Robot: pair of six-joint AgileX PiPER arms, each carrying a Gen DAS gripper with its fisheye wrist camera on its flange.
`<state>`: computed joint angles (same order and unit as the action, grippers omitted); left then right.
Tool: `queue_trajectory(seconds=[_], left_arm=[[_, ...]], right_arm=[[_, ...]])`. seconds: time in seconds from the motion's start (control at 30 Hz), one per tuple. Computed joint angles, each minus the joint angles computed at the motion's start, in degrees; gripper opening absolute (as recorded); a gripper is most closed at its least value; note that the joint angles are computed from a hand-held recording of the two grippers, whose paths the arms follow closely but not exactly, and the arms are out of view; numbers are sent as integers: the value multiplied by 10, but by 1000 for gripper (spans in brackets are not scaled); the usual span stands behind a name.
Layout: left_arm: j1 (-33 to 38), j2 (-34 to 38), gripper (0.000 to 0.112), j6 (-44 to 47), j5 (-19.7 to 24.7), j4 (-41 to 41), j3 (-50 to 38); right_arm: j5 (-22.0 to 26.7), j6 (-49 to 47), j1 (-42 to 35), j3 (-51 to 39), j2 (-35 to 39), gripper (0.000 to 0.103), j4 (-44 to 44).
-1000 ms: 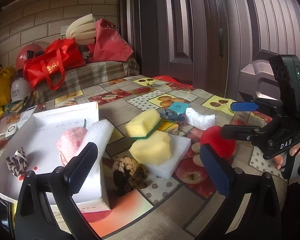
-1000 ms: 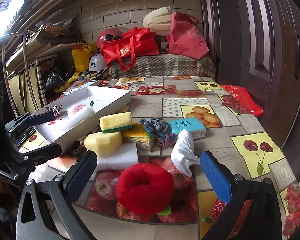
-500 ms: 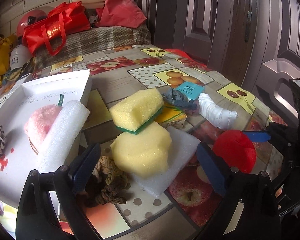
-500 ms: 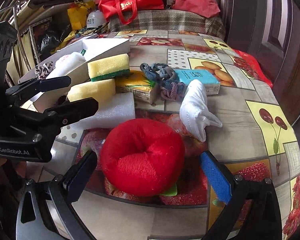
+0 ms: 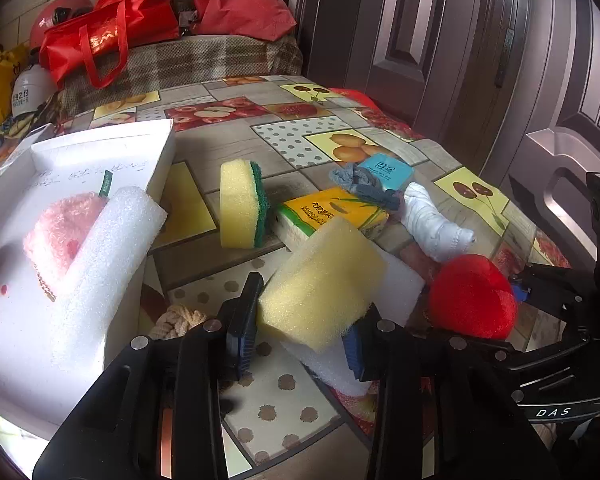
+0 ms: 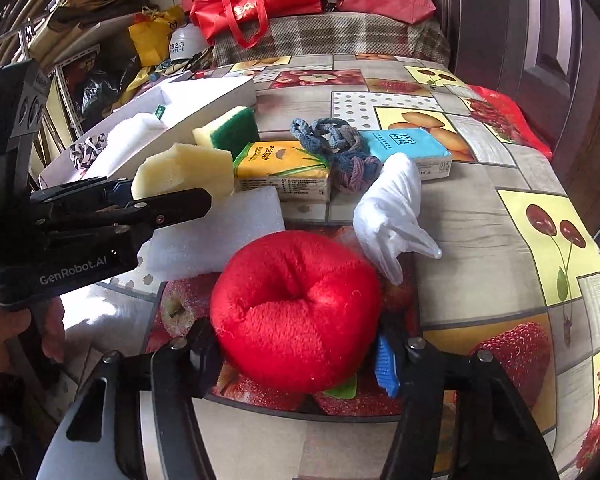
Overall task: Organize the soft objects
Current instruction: 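Grasp a yellow sponge with the left tool while the right tool grasps the red apple plush, then carry the sponge and apple plush into the white box and release both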
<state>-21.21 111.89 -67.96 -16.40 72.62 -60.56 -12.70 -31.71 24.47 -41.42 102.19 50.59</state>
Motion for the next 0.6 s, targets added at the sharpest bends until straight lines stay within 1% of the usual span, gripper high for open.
queue_trajectory(seconds=[0.07, 0.1, 0.17, 0.23, 0.27, 0.33, 0.4, 0.47, 0.6], left_arm=[[0, -16, 33, 109, -20, -98, 26], [-1, -24, 33, 161, -29, -144, 39], [-2, -37, 32, 238, -49, -211, 61], [1, -50, 32, 304, -80, -269, 86], [3, -56, 32, 333, -100, -294, 100], [8, -68, 32, 379, -134, -337, 125], [15, -75, 32, 404, -162, -366, 143], [15, -82, 32, 451, -178, -415, 158], [20, -93, 32, 548, -214, -489, 189]], right_arm=[[-30, 86, 2, 24, -17, 60, -75], [-53, 104, 7, 37, -28, 60, -88], [-127, 95, 31, 63, -48, 60, -65], [-214, 72, 65, 81, -56, 60, -24], [-258, 71, 82, 85, -52, 60, -11], [-326, 101, 100, 93, -38, 60, -17], [-352, 109, 107, 88, -27, 60, -11], [-380, 121, 112, 92, -25, 60, -11], [-380, 128, 103, 92, -26, 60, -17]])
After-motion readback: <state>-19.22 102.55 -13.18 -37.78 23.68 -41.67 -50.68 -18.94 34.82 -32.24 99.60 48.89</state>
